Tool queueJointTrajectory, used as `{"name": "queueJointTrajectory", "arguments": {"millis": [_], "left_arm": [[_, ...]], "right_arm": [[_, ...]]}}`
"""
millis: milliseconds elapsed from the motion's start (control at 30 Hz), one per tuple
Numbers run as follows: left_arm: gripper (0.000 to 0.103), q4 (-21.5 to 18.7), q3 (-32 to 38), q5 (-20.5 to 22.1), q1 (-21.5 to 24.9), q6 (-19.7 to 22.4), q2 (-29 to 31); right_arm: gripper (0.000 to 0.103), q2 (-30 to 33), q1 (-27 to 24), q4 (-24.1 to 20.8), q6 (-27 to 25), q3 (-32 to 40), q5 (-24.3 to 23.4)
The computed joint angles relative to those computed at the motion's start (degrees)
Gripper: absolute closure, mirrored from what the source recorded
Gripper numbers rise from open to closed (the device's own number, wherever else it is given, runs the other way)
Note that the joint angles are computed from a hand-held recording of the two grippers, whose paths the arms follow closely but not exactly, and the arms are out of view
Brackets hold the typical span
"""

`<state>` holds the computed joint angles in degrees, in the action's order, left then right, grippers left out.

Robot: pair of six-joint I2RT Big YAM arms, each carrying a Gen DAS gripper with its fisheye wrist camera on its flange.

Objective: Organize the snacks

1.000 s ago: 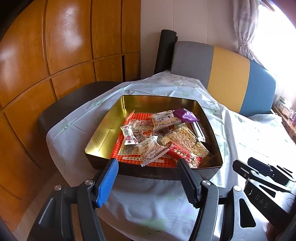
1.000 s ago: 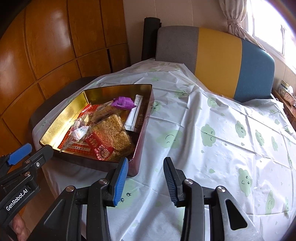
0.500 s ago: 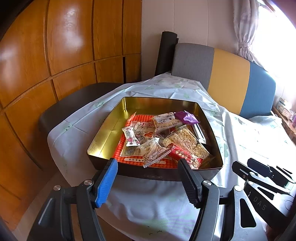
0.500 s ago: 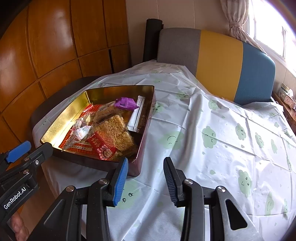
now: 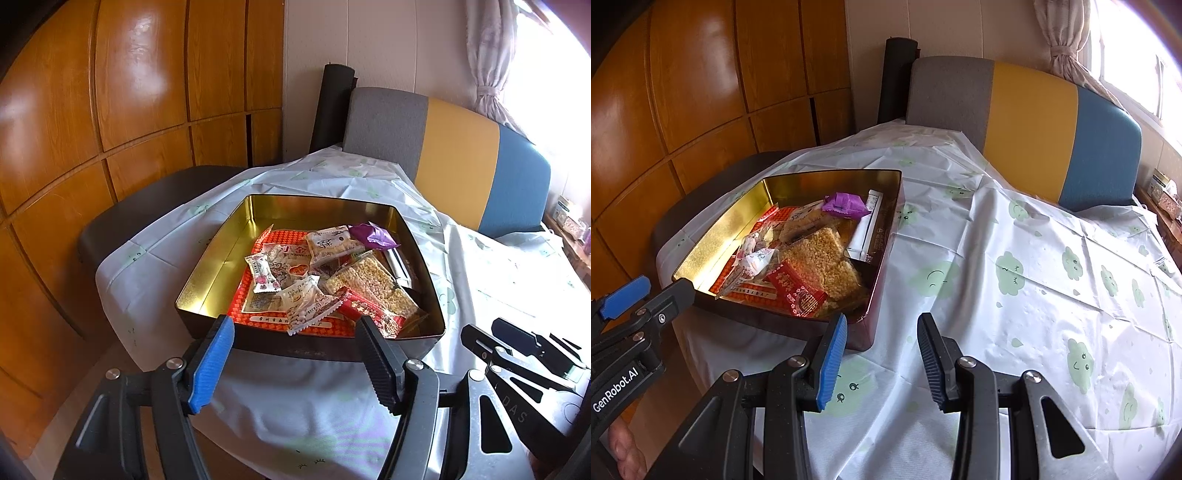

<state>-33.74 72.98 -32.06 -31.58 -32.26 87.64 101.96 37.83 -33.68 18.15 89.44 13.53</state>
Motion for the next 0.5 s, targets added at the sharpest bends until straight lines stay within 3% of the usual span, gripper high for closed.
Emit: {"name": "queueJointTrajectory", "arguments": {"millis": [500], "left_arm": [[0.034,2.04,-0.37,-0.78,-0.19,1.24,0.1]], "right_arm": [[0.063,-0.06,-0.52,0.29,0.24,-0.84,-0.74]]}}
